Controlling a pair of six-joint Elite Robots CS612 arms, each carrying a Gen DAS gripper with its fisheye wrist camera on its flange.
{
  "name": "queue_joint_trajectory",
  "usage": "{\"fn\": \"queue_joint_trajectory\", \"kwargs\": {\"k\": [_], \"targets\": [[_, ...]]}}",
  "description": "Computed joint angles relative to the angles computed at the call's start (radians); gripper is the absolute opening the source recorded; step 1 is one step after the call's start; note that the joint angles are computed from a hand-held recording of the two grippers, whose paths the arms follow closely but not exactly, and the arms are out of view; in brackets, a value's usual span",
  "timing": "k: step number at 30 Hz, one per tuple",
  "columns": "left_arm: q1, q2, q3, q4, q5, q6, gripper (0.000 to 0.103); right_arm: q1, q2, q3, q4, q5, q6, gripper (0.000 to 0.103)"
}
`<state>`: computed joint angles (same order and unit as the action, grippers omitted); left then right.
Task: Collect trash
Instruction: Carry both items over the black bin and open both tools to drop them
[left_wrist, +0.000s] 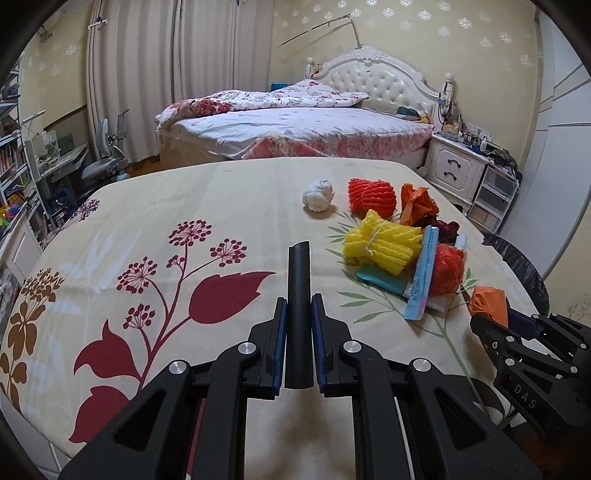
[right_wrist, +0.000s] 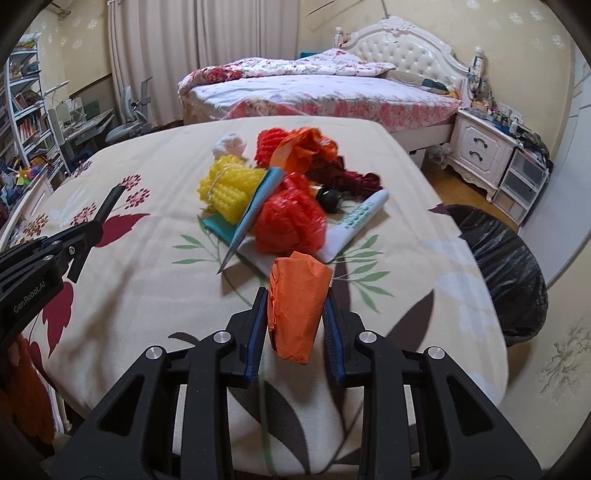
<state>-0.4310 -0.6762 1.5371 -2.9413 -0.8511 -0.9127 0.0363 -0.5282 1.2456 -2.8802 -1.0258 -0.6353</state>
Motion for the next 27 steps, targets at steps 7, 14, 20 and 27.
{"fn": "queue_joint_trajectory", "kwargs": {"k": [7, 14, 20, 27], "targets": [[-0.004, 0.033, -0.072, -0.070, 0.004, 0.124, 0.014, -0.019, 0.021, -0.051, -0.064, -0.011, 0.094, 0.028], [-0.001, 0.096, -0.204, -0.137, -0.038, 0.277, 0.014, -0.038, 0.077, -0.170, -0.097, -0.074, 0.220, 0.028], [0.002, 0.168, -0.354, -0.142, -0.098, 0.403, 0.014, -0.049, 0.136, -0.288, -0.111, -0.135, 0.309, 0.028], [0.009, 0.265, -0.546, -0.091, -0.167, 0.512, 0.014, -0.058, 0.221, -0.459, -0.053, -0.191, 0.389, 0.028]]}}
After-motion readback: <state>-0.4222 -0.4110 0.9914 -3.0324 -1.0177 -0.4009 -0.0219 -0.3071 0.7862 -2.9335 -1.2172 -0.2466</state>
